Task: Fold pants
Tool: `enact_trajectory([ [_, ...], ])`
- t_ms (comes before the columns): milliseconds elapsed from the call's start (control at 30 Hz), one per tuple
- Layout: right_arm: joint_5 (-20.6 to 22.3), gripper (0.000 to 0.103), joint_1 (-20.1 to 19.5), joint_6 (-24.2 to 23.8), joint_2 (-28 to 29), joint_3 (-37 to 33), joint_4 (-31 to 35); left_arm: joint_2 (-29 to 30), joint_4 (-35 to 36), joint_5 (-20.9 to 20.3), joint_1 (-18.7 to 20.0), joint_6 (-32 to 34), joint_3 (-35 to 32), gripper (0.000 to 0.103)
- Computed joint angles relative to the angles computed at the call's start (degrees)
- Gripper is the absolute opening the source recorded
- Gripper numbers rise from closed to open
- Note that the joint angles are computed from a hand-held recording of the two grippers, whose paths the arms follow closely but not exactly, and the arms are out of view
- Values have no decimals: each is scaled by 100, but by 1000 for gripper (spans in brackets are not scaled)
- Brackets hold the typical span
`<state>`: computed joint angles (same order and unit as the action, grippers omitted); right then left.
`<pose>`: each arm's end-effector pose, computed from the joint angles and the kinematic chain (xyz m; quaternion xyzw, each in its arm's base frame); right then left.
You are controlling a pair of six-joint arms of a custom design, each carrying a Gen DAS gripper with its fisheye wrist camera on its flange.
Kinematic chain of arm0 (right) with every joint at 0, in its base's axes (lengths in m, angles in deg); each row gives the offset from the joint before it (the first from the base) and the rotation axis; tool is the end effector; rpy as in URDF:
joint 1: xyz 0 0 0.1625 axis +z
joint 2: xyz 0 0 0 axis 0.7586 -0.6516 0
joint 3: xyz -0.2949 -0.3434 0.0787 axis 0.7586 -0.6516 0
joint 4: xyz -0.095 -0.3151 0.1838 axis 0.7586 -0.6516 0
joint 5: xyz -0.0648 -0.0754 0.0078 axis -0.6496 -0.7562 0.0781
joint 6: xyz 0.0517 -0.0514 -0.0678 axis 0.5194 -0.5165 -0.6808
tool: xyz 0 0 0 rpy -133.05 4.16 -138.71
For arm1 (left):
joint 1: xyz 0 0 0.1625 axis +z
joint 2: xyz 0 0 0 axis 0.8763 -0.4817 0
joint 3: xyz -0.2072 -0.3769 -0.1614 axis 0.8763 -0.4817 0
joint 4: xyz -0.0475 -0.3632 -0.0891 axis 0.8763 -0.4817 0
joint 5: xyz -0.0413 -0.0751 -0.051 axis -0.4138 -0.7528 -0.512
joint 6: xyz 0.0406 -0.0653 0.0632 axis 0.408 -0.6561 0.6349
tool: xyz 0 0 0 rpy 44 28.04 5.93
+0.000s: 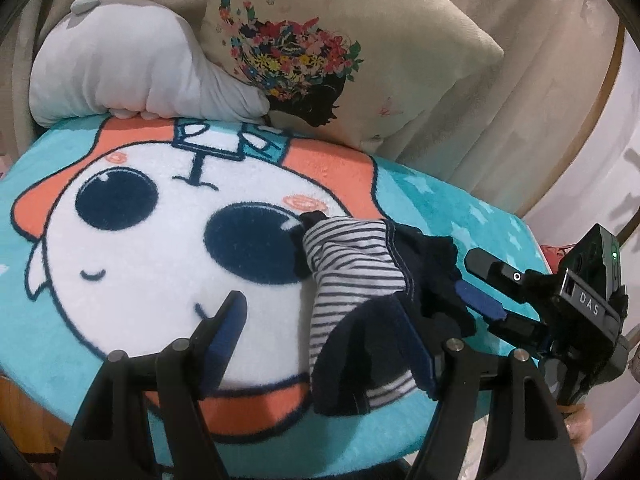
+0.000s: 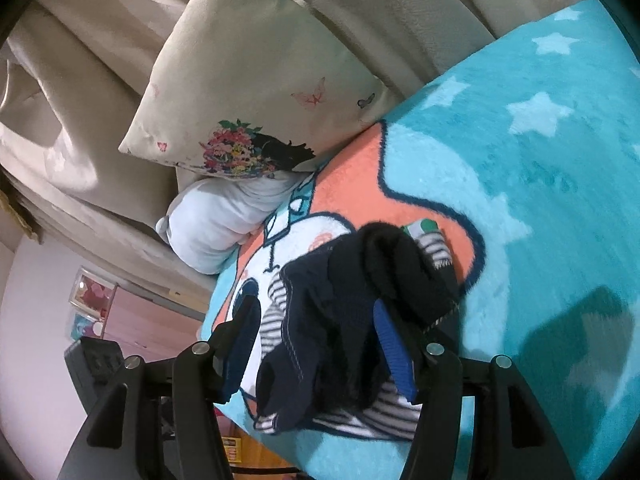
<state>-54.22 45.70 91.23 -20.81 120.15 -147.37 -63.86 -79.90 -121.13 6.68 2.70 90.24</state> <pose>0.1787 -0.6535 0.0891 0.0904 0.8909 -0.4449 0.0131 -0.1248 -0.7364 0.1967 0.2716 0.9319 -0.2047 0.1262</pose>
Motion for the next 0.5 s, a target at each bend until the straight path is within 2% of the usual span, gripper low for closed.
enact_trajectory([
  [500,-321,65,176,-44,-29,244,-215,-228,-137,4,-29,-152,250,73],
])
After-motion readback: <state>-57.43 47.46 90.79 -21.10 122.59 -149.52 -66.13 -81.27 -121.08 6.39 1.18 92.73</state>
